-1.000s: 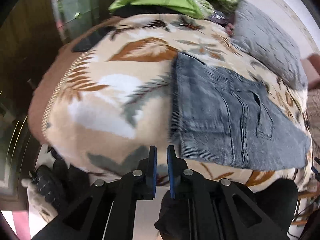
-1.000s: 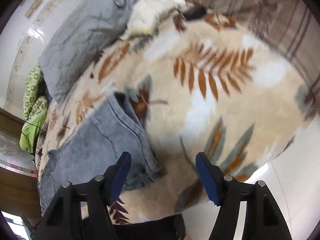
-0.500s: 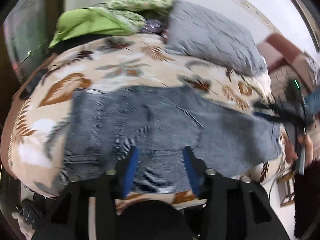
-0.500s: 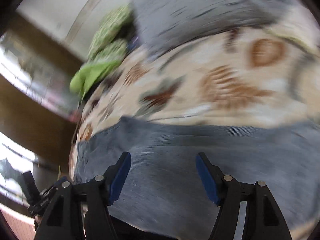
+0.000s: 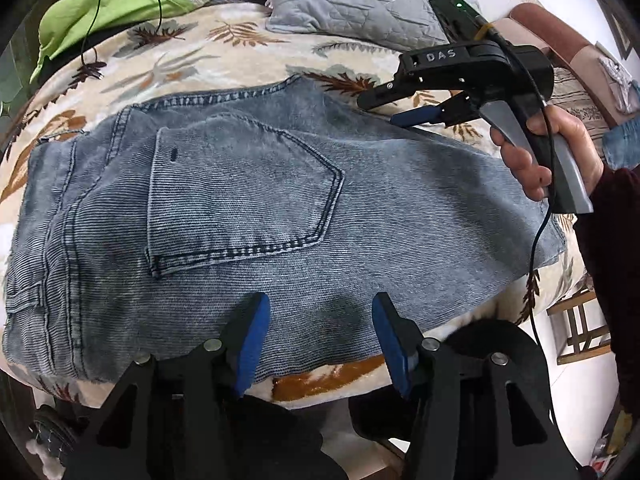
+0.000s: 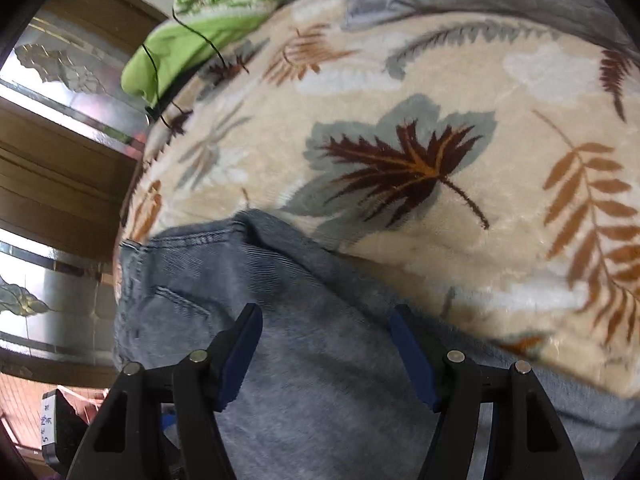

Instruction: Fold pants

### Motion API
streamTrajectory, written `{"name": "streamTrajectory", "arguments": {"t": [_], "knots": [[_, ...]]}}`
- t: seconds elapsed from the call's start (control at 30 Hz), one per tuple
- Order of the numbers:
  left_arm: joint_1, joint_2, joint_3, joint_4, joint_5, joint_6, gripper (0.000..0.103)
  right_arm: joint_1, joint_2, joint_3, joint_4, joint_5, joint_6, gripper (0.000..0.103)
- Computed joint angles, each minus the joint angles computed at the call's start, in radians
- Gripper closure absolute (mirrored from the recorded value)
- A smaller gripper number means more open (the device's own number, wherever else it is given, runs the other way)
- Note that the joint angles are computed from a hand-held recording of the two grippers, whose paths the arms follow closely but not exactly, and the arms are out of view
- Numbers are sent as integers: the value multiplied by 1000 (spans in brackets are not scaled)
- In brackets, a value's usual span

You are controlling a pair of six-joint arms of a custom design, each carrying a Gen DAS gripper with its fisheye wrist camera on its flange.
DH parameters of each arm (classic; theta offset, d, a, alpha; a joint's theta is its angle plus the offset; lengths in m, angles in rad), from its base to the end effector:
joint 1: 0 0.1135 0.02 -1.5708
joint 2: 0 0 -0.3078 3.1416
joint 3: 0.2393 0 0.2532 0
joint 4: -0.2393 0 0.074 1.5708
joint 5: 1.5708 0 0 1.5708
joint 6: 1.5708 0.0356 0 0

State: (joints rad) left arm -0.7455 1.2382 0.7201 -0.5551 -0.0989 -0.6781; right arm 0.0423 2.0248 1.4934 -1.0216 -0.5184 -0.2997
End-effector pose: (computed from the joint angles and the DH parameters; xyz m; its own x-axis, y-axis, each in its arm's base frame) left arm 0.1605 -0.1434 0.2386 -0.9045 -0.0145 -0.4261 0.0937 0.9682 -0.2319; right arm 0.3982 0.0345 0.2123 -0.9410 -0.2965 -0.1633 -0.3384 0.8163 0.4681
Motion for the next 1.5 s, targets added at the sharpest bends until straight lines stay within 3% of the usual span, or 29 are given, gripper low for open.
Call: {"name": "streamTrajectory", "arguments": {"t": [0.2,0.27,0.43,0.57,0.83,0.97,1.1,1.23,1.37,1.5], "knots": [[38,10,-28,45,40,21,49,22,73,79,-89,12,-110,34],[49,12,-34,55,50,27,49,24,91,110,-153,-2,-160,42],[25,-6,-35,35,42,-2,49,63,65,80,-121,102,-206,55],[34,-10,-25,17,49,4,49,105,10,11,-17,226,-204,79],[78,25,6,12,68,21,49,246,-186,-255,305,536,-227,98],[92,15,-1,7,63,25,49,242,-147,-237,344,585,-170,99],[124,31,-14,32,68,51,49,203,-74,-152,313,535,-76,99],[139,36,-10,24,84,67,49,110,-52,-72,206,324,-17,99],[124,43,-3,16,71,74,49,-30,-46,12,22,123,-23,98],[67,63,2,7,13,74,48,-226,-135,-60,-49,22,-84,97]]}}
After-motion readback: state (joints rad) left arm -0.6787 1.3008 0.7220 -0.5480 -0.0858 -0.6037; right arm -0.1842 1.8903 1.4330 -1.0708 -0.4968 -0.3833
